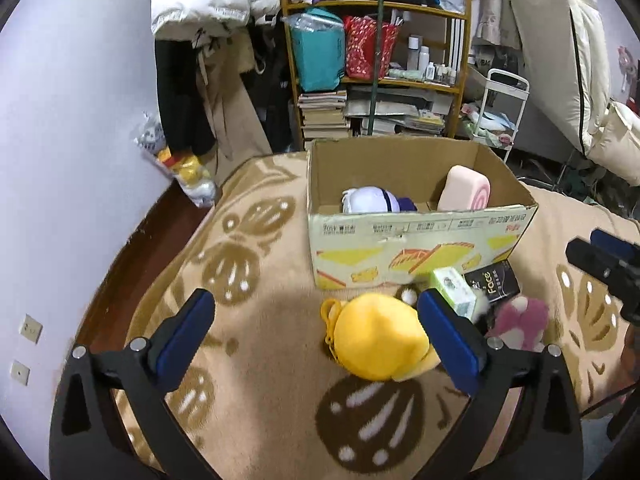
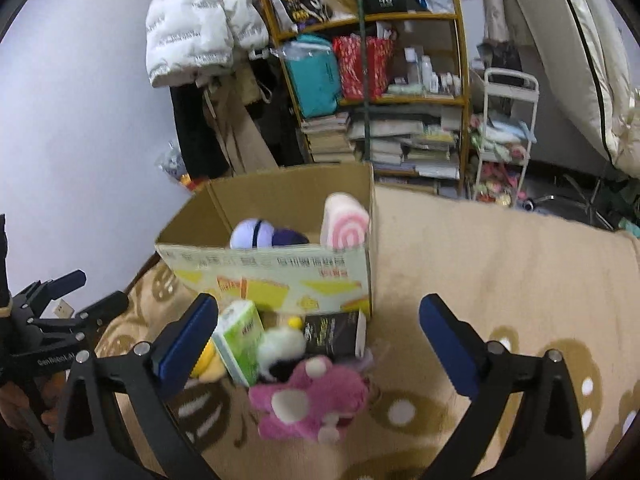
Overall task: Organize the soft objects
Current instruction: 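Lower left tool onto yellow plush while right tool grasps pink bear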
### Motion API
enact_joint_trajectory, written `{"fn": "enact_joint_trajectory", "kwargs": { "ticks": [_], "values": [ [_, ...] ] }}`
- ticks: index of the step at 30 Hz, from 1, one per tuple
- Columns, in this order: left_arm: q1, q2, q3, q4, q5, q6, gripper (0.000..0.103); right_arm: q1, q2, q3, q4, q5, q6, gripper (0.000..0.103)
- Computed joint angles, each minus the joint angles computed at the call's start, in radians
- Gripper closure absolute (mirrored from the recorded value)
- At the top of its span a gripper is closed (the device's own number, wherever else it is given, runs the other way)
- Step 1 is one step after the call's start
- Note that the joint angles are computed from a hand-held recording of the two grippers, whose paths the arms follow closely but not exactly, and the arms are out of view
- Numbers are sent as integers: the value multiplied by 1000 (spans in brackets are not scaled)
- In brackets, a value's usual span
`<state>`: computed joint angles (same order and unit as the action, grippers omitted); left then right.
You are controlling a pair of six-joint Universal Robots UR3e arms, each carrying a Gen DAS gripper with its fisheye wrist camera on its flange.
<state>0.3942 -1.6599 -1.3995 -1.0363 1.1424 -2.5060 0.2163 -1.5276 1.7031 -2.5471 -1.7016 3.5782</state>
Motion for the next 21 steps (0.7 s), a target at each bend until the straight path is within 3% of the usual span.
{"fn": "enact_joint_trajectory", "kwargs": {
  "ticks": [21],
  "values": [
    [-72,-6,-111,43,47,65,3,-7,45,13,149,30,42,0]
  ]
}}
